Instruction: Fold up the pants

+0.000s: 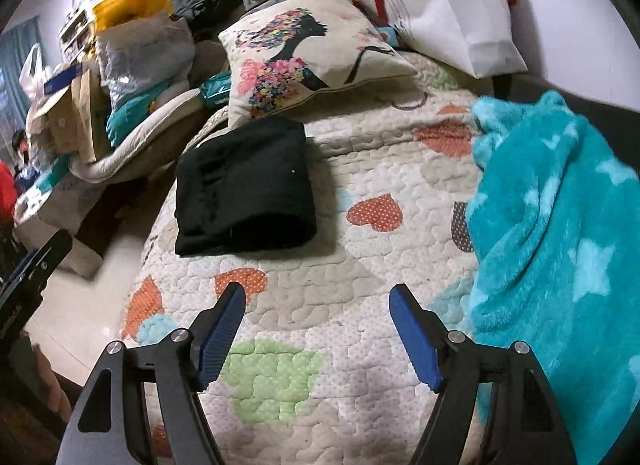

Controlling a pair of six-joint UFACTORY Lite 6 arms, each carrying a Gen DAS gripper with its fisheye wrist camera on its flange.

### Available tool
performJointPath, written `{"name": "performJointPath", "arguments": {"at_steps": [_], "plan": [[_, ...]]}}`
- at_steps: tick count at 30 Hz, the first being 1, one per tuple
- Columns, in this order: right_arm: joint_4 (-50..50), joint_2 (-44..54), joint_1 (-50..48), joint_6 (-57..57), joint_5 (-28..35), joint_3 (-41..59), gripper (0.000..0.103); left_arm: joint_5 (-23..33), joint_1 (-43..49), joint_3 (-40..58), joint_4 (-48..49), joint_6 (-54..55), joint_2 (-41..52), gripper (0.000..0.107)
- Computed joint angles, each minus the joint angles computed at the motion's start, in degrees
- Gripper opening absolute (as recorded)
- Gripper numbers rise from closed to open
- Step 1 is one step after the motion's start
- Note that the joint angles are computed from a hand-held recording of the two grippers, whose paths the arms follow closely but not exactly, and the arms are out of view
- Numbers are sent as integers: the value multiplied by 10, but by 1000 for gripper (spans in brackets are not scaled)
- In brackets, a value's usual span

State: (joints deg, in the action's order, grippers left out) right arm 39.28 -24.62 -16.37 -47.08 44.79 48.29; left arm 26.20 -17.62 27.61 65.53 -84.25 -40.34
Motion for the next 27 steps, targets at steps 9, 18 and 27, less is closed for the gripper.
{"name": "performJointPath", "arguments": {"at_steps": [9, 18, 27], "plan": [[-96, -15, 107, 86, -84, -40, 81, -83, 70, 23, -191, 183, 73, 103], [-119, 8, 125, 112, -104, -46, 82, -101, 90, 38, -304, 288, 108, 103], [-112, 17, 118, 111, -104, -42, 84, -89, 74, 46, -274, 265, 140, 103]]}}
